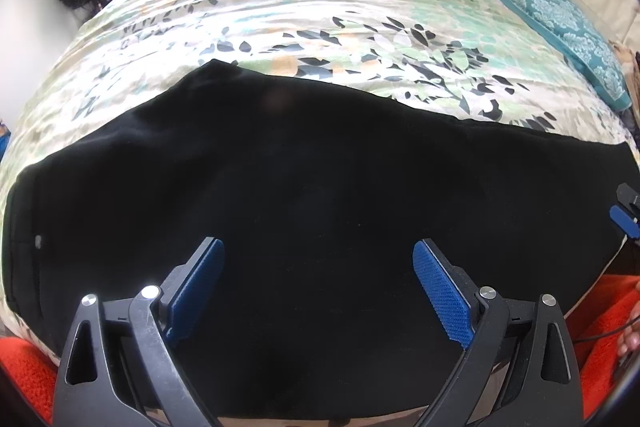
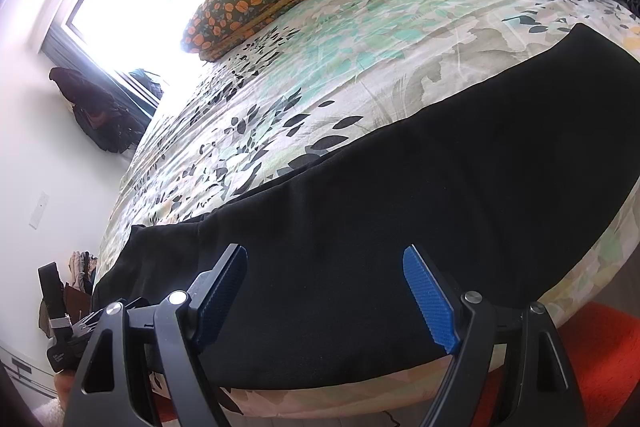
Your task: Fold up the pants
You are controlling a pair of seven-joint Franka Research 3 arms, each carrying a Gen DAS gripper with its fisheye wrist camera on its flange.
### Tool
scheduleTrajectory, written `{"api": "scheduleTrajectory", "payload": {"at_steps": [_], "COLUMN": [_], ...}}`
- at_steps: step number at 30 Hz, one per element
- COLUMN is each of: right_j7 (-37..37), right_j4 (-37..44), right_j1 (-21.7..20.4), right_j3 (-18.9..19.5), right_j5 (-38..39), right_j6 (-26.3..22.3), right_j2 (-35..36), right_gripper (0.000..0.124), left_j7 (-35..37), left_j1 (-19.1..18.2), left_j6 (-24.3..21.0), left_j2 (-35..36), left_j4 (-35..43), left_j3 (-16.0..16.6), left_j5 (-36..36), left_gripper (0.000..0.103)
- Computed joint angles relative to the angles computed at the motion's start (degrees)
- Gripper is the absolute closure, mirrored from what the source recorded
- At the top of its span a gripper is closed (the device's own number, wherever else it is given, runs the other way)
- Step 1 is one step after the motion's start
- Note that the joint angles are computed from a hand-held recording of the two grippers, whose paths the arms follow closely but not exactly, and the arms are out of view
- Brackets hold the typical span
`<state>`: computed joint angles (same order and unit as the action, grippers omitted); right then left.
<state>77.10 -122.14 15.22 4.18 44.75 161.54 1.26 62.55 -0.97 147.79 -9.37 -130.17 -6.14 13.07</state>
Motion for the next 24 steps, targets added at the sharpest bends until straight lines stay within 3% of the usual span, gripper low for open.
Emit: {"api": "scheduleTrajectory", "payload": {"at_steps": [10, 24], "right_j7": [-0.21, -0.51], "right_j4": [-0.01, 0.12], "right_j1": [0.01, -0.03], "right_j3": [-0.04, -0.02], "right_j5": [0.31, 1.04], "right_j6": [-0.15, -0.39], "right_j2": [0.01, 0.13], "right_gripper": [0.043, 0.043], "left_j7": [3.23, 2.28], "left_j1": [-1.67, -1.41], "left_j6": [0.44, -0.11], "left_j2": [-0.19, -0.18], "left_j4": [0.0, -0.47], "left_j3": [-0.59, -0.44], "left_j5": [-1.74, -2.13], "left_gripper": [0.007, 0.007]}}
